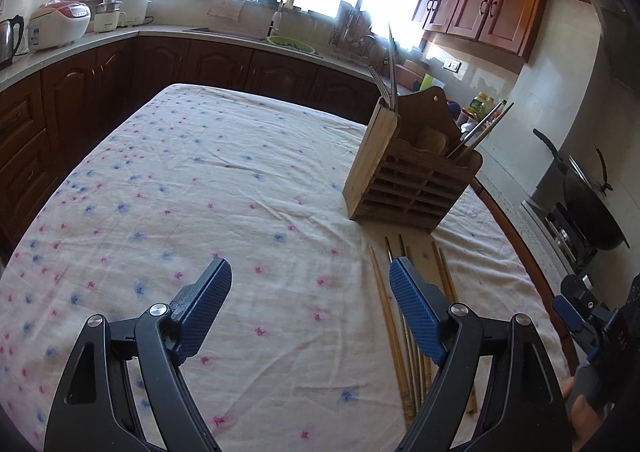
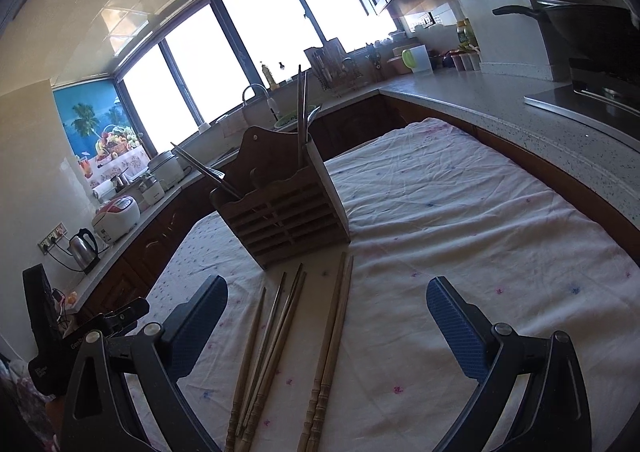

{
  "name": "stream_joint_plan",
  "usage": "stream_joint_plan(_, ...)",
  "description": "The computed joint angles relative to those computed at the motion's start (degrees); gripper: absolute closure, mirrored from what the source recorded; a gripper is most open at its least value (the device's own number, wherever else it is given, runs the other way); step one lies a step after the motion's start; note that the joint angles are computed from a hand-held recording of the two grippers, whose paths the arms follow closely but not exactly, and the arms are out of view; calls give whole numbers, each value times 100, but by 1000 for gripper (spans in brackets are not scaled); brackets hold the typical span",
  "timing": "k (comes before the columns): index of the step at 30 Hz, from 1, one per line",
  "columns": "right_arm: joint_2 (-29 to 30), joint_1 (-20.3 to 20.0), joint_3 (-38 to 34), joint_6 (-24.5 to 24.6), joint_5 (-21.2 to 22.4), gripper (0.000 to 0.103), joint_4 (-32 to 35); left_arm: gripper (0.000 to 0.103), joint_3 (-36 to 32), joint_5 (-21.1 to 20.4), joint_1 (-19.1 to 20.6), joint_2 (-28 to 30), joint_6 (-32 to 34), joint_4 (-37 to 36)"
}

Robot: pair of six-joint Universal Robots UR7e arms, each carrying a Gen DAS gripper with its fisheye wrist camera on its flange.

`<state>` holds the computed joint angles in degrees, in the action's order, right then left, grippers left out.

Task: Organize utensils
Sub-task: 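Move both tools back down over the remaining chopsticks on the cloth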

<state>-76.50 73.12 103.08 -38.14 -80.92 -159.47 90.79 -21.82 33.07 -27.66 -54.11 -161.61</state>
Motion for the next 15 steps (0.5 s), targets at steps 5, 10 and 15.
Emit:
stream_joint_plan(5,39,29,-9,-52,-61,3,7,20,-107,-115,43,11,-81,274)
stream_joint_plan(10,146,96,-53,-157,-320,4,-21,20,-268,-242,114,55,-134,586)
stream_joint_plan(15,256,130,-164,-140,-514,16,98,20,-432,-411,204,101,-171,843)
